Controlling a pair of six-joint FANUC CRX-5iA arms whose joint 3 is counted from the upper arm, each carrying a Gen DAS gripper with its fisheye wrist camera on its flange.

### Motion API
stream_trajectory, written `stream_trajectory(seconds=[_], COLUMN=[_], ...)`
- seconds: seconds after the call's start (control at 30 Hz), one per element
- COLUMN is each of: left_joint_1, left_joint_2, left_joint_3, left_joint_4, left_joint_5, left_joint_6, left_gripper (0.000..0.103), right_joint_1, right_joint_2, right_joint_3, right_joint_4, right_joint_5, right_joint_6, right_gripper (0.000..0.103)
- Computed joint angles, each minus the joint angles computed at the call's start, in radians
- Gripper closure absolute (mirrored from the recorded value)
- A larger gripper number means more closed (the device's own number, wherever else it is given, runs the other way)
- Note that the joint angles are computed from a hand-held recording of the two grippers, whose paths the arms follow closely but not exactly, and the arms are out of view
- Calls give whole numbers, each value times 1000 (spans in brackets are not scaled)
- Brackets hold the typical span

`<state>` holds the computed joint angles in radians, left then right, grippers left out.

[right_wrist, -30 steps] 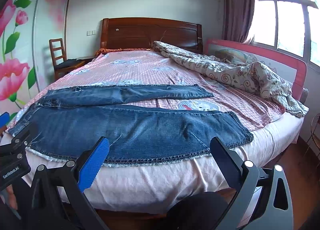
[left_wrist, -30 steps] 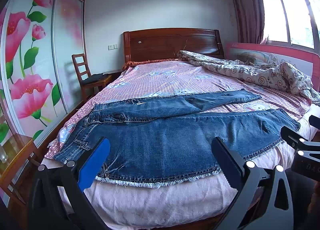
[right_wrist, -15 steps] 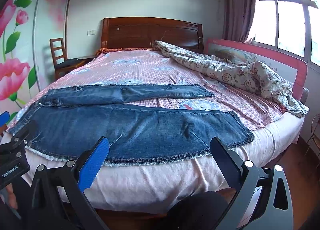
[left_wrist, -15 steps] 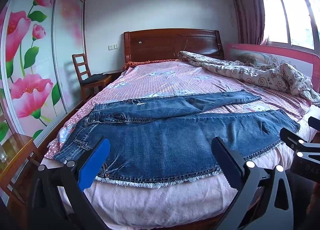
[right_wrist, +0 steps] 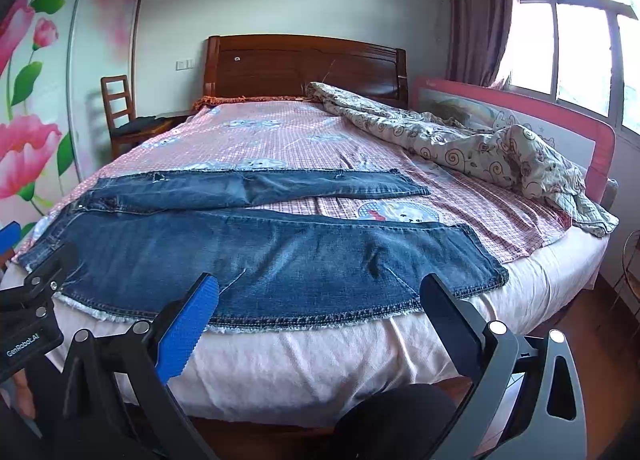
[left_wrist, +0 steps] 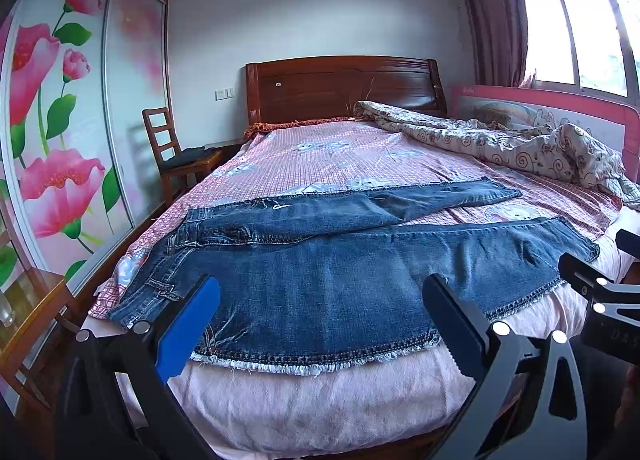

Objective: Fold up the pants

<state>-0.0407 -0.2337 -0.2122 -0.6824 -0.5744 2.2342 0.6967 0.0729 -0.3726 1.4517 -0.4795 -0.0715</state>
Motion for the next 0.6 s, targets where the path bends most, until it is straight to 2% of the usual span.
stream_trajectory(seconds=[0.37, 0.4, 0.5, 0.53, 0.6], left_joint_1=[-2, 13, 23, 22, -20], left_joint_2=[1, -2, 0, -1, 14], left_joint_3=[2, -5, -2, -1, 33], left_joint_4=[3, 41, 74, 71, -13], left_joint_5=[-1, 15, 15, 15, -51], left_joint_6=[-2, -39, -52, -41, 59], left_gripper=[2, 2, 2, 2, 2], right_joint_1=[-2, -1, 1, 3, 4], right_joint_2=[1, 2, 5, 7, 9], right_joint_3=[-1, 1, 6, 8, 12], right_joint_4=[0, -6, -29, -37, -55], right_joint_5=[3, 4, 2, -2, 1], right_joint_6=[-3, 1, 15, 21, 35], right_gripper=[3, 3, 3, 3, 3])
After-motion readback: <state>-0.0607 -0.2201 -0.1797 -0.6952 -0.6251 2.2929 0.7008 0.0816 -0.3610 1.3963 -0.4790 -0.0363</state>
